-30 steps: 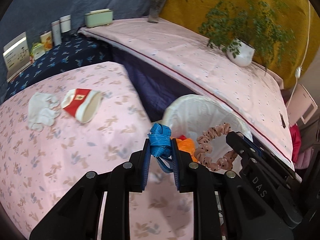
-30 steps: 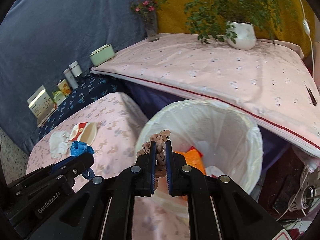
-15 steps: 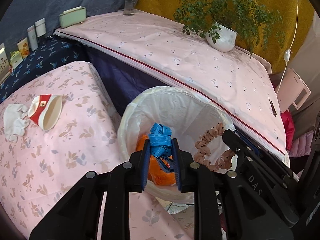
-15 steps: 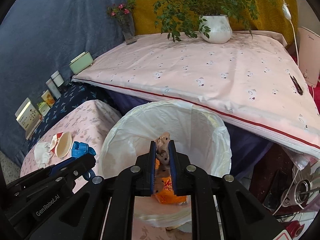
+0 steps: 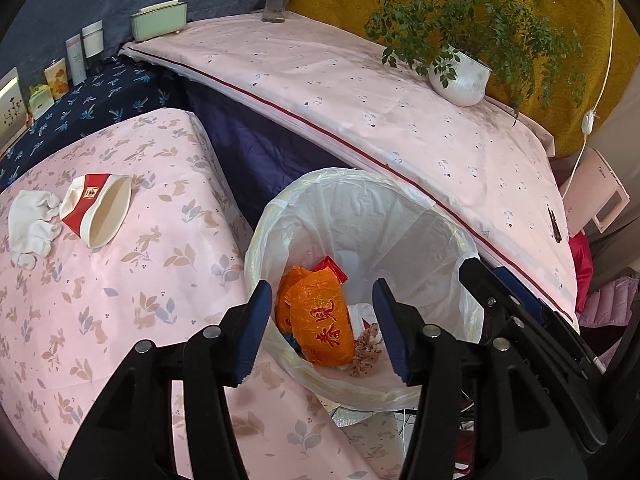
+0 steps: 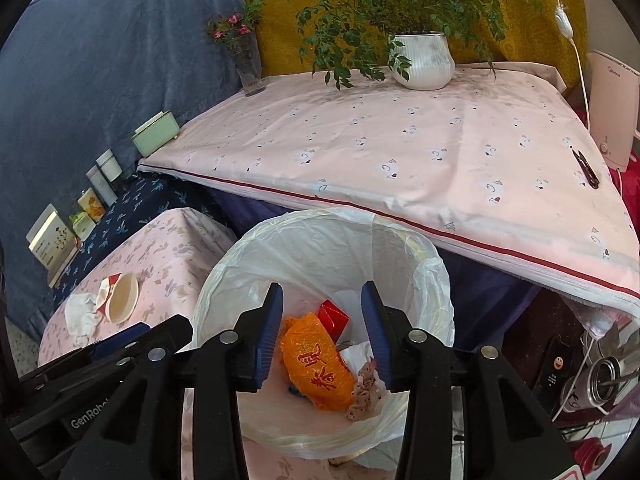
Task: Collect trash
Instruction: 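Open both grippers to drop the ribbon and scrunchie into the wastebasket, then move both grippers back toward the white glove and paper cup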
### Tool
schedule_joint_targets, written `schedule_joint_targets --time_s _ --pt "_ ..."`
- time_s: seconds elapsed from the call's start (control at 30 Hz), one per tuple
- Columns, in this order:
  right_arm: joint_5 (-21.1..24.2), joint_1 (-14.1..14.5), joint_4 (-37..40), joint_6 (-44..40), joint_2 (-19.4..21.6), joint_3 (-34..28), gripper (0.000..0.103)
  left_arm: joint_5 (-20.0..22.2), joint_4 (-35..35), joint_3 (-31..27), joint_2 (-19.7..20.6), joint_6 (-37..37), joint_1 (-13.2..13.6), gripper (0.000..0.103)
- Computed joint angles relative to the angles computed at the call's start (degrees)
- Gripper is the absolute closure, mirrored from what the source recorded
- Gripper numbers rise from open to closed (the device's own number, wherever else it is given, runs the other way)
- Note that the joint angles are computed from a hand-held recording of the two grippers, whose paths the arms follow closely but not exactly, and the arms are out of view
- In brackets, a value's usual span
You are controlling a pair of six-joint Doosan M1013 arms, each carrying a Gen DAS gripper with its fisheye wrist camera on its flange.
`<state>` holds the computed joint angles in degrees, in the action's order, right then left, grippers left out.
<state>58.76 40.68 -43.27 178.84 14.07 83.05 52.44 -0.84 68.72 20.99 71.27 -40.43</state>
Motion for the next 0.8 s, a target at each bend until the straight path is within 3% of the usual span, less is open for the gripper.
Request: schedule_joint_targets --time_s 0.47,0.8 --pt "-0.1 1.1 0.8 -3.2 2.3 -3.4 0.062 -0.6 1.9 2.4 -1.7 -3.0 1.9 0.053" --pt "-0.3 2.3 2.5 -7.5 5.5 -7.9 0.062 -1.9 3.7 5.9 -4.0 -6.0 4.9 0.053"
